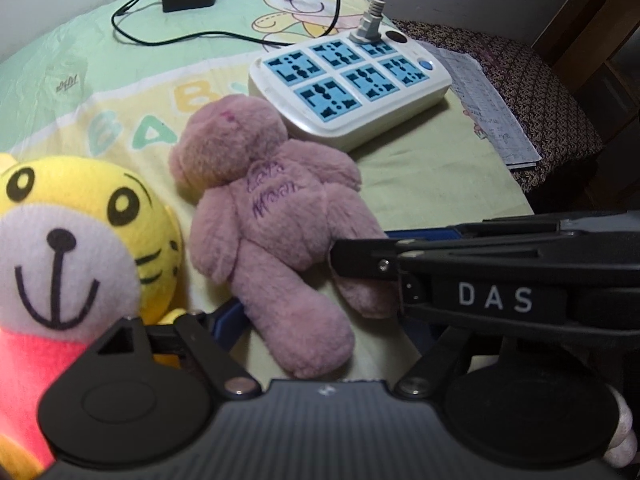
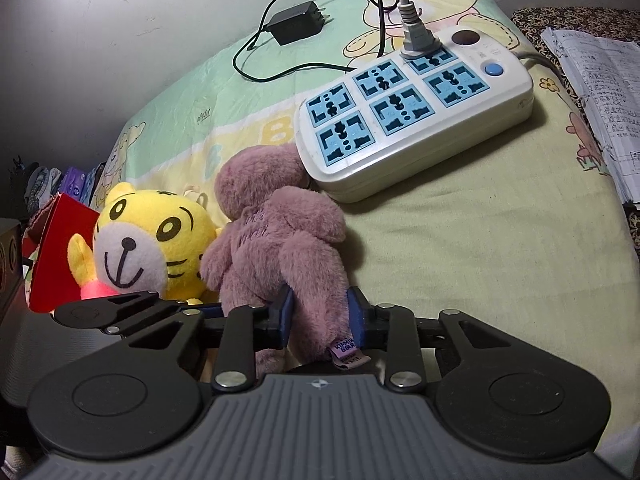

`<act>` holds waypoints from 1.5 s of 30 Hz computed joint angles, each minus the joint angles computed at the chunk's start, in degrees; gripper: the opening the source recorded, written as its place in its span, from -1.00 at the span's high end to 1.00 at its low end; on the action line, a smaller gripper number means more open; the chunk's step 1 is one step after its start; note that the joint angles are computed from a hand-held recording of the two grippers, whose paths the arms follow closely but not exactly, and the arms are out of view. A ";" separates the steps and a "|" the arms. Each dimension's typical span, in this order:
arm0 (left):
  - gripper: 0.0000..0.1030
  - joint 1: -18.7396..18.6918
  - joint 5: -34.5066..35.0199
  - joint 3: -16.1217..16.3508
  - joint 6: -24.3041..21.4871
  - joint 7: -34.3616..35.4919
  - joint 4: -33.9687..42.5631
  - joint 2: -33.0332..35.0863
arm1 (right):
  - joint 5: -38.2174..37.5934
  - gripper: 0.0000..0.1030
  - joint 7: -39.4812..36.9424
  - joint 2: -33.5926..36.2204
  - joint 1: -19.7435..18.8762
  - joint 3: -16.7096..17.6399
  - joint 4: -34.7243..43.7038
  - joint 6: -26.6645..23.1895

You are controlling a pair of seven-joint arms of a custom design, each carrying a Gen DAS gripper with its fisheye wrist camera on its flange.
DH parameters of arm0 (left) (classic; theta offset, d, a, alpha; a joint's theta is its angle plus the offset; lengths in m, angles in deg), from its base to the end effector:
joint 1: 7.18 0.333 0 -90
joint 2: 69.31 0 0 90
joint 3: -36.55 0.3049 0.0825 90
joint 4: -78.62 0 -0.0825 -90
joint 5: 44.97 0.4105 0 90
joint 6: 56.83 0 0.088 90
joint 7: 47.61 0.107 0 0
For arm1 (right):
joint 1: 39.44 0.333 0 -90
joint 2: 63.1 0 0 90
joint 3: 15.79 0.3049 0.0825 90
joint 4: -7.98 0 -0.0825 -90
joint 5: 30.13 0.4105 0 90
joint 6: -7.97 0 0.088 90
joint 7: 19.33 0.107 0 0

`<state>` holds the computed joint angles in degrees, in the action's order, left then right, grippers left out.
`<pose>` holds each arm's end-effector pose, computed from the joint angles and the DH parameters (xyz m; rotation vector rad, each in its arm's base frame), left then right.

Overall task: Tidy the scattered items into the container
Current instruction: 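Close both grippers on the pink teddy bear's body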

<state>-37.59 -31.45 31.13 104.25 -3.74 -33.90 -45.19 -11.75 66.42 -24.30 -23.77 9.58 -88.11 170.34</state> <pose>0.5347 -0.3960 0.2754 -2.0813 2.1027 -0.6340 0.5931 0.4326 0.2653 -2.0452 1.4380 0.1900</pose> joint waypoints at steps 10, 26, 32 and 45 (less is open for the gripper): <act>-0.45 0.62 -3.56 -4.69 1.30 5.68 -7.86 -5.79 | 6.69 0.43 -4.18 -8.88 -4.65 4.79 -13.25 0.90; -0.49 0.62 -11.82 -11.04 4.16 11.60 -20.74 -14.25 | 29.16 0.31 -15.32 -22.51 -1.82 5.30 -29.23 -0.43; -0.72 -0.04 -8.20 -9.16 4.74 7.94 -20.69 -14.47 | 35.30 -0.19 -17.37 -23.09 1.94 1.56 -28.89 6.65; -0.80 2.57 -20.07 -9.68 10.02 15.91 -19.69 -11.79 | 32.10 -0.25 -17.97 -14.65 -1.52 5.01 -21.27 5.29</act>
